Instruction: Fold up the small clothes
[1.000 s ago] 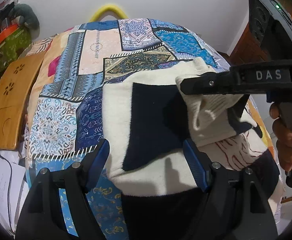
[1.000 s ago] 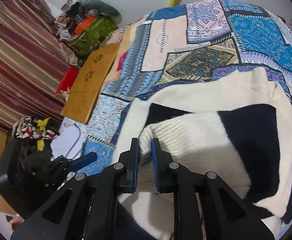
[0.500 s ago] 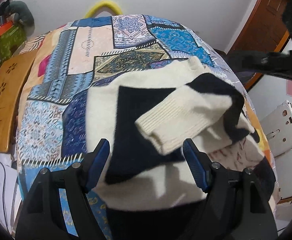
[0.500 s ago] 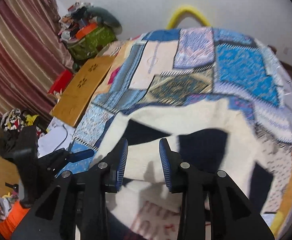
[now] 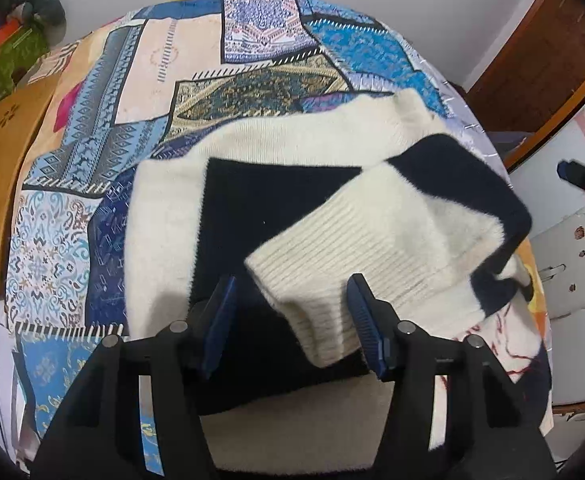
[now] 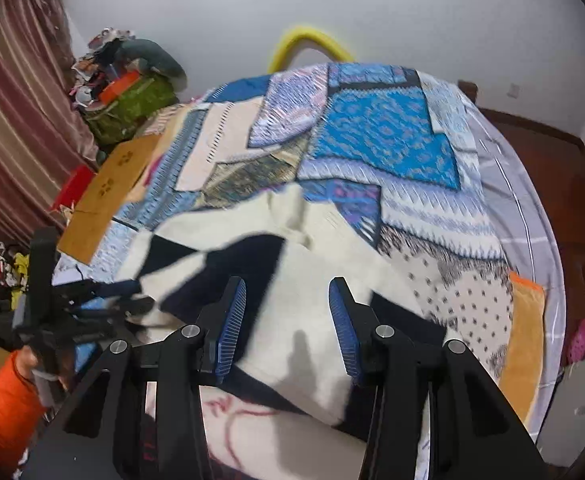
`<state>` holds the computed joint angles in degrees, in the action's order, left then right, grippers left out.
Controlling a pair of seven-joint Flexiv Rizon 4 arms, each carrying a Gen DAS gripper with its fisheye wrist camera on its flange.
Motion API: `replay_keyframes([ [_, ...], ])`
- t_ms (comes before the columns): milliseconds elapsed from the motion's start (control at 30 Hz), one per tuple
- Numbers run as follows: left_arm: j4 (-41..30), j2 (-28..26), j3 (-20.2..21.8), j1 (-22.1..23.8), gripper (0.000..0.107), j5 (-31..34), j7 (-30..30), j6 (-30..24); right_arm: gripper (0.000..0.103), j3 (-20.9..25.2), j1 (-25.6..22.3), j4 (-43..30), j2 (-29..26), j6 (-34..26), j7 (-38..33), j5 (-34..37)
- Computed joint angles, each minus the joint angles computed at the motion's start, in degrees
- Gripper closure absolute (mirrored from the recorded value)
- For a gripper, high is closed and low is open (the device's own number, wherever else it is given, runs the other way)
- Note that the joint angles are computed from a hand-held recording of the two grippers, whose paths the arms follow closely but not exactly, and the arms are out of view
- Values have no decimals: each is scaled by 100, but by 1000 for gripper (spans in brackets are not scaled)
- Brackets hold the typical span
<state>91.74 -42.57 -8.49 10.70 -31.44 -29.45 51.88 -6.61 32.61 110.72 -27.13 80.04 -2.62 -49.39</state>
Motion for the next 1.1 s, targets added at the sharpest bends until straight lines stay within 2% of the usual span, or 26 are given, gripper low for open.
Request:
replay_keyframes([
  [133, -103, -87, 27, -59, 55, 27, -176, -58, 63, -189, 69, 359, 28, 221, 308, -153],
  [267, -398, -251, 27, -48, 55, -14, -525, -370, 63, -434, 185, 693, 63, 396, 724, -440],
  [433, -456, -315, -16, -20, 58, -49, -578, -425, 63, -575, 215, 1041, 84, 590, 1142, -651],
  [533, -450, -327, -34, -16, 67, -76, -612, -384, 63, -797, 317, 1250, 61, 885, 1487, -775],
  [600, -428, -318, -88, 26, 79, -132, -579, -435, 63, -929, 416, 1373, 62, 997, 1592, -741],
  [633, -368, -286, -116, 42, 82, -170, -529, -409, 63, -1027, 497, 1422, 67, 1048, 1639, -728],
  [700, -226, -207, -149, 31, 89, -211, -396, -249, 63, -1286, 704, 1556, 84, 1204, 1736, -690],
  [800, 13, -54, -199, 4, 92, -273, -173, 90, 63, -1509, 938, 1693, 120, 1248, 1712, -532],
  [867, 159, 62, -270, 23, 92, -388, -32, 329, 63, -1704, 1117, 1780, 153, 1310, 1687, -455],
  [1000, 386, 325, -558, 188, 93, -849, 439, 853, 63, -2422, 1706, 2014, 226, 1506, 1739, -372],
  [1100, 280, 420, -597, 251, 93, -1030, 634, 862, 63, -2723, 1971, 2102, 253, 1540, 1671, -205],
])
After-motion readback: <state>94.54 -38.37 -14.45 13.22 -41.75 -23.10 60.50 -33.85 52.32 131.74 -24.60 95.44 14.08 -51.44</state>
